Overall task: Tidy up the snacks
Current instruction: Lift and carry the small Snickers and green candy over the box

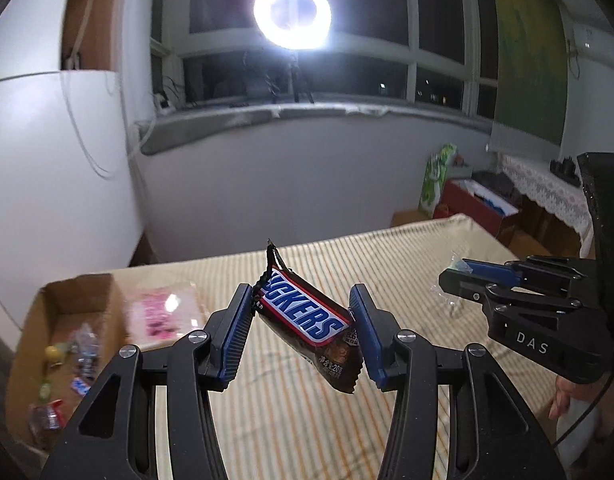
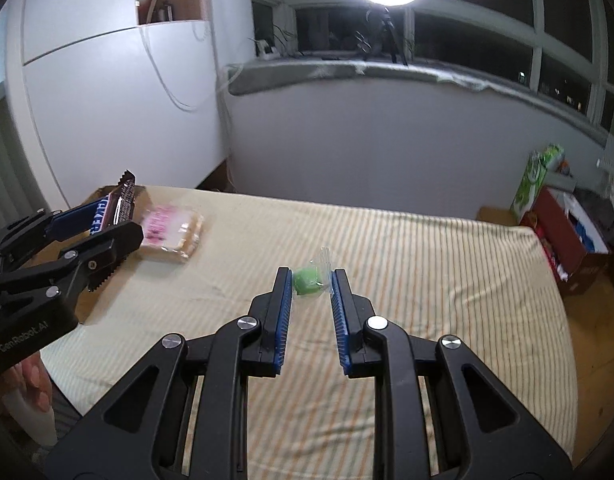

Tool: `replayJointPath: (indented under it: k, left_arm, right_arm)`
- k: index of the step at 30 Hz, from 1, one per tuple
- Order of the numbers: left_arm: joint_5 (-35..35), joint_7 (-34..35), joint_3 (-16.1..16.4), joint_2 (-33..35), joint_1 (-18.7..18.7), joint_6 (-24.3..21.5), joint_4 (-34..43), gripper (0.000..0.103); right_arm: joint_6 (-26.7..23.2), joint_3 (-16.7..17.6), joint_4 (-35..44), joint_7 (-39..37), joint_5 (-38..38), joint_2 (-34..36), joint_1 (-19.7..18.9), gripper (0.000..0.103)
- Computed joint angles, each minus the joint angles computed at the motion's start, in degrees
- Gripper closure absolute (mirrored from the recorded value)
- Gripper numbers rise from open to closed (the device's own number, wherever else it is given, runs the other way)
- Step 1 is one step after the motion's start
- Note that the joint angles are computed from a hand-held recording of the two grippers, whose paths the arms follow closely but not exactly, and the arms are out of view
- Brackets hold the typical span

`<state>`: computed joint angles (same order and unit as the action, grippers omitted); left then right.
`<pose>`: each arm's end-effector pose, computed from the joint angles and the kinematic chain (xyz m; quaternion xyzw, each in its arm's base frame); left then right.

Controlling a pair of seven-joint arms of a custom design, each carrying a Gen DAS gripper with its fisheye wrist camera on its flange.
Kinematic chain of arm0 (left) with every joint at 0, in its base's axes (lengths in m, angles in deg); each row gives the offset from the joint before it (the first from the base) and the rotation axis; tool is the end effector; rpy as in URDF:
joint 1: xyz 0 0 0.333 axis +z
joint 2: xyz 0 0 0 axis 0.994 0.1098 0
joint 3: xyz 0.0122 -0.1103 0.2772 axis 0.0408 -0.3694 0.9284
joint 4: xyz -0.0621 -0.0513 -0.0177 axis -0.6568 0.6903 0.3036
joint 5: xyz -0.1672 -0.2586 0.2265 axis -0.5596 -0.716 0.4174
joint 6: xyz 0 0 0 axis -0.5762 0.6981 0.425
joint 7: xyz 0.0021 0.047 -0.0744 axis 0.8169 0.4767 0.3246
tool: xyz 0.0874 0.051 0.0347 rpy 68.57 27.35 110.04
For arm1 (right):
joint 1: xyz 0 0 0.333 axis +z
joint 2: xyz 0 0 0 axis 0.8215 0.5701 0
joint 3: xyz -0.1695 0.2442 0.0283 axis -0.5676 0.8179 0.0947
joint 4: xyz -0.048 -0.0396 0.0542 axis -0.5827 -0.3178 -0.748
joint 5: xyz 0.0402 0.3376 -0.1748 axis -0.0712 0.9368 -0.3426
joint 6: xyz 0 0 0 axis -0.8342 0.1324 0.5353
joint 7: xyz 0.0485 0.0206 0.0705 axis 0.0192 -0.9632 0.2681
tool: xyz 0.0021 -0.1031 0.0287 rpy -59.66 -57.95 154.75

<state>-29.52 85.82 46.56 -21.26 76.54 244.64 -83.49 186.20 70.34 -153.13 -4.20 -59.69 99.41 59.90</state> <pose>0.5264 -0.0717 0.4332 -0.6002 0.6341 -0.3580 0.3309 0.5899 0.2259 0.4337 -0.7626 0.4673 -0.2185 0.3903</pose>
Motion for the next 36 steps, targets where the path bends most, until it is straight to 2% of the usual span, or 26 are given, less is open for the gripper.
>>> replayJointPath:
  k: [2, 3, 4, 6, 8, 12, 16, 18, 23, 29, 36]
  left_arm:
    - [9.9, -9.2, 2.0, -3.0, 0.7, 1.1, -3.9, 0.055]
    - [11.3, -10.7, 2.0, -4.1, 1.2, 1.4, -5.1, 0.055]
    - [14.9, -14.0, 3.4, -5.2, 1.0, 1.9, -6.5, 0.055]
    - [23.9, -22.1, 8.3, -7.4, -0.4, 2.6, -9.4, 0.055]
    - [29.9, -27.3, 12.2, -9.5, -1.1, 3.4, -11.9, 0.055]
    - [34.9, -31.5, 14.9, -12.9, 1.3, 4.2, -15.8, 0.055]
    - [35.9, -32.7, 13.6, -15.4, 7.4, 4.8, -18.7, 0.055]
    - [34.4, -31.8, 10.4, -16.1, 12.4, 5.0, -19.6, 0.055]
    - [31.6, -30.0, 6.3, -17.4, 19.6, 5.6, -21.3, 0.055]
    - [30.9, -29.4, 6.8, -17.5, 22.1, 5.8, -21.9, 0.055]
    - [29.2, -28.0, 6.1, -15.4, 24.0, 6.2, -20.5, 0.055]
  right_arm:
    - [0.3, -1.0, -0.5, 1.2, -1.1, -1.0, 1.9, 0.082]
    - [0.5, -1.5, -0.7, 1.9, -1.9, -1.4, 3.1, 0.082]
    - [0.6, -1.4, -1.1, 2.2, -2.2, -1.9, 3.5, 0.082]
    - [0.9, -3.6, -1.1, 4.7, -4.7, -2.2, 7.0, 0.082]
    - [0.8, -4.1, -0.5, 6.2, -6.6, -1.7, 8.5, 0.082]
    - [0.4, -4.9, 1.8, 9.4, -10.8, -0.1, 12.1, 0.082]
    - [-0.5, -4.0, 5.4, 11.2, -14.1, 2.6, 14.3, 0.082]
    - [-1.1, -2.9, 7.5, 11.5, -15.1, 4.4, 15.1, 0.082]
    - [-3.1, -1.8, 13.5, 11.8, -17.6, 9.0, 17.9, 0.082]
    - [-5.6, -1.6, 20.8, 11.8, -19.5, 14.3, 21.3, 0.082]
    - [-8.6, -4.2, 28.3, 13.0, -21.4, 19.6, 25.8, 0.082]
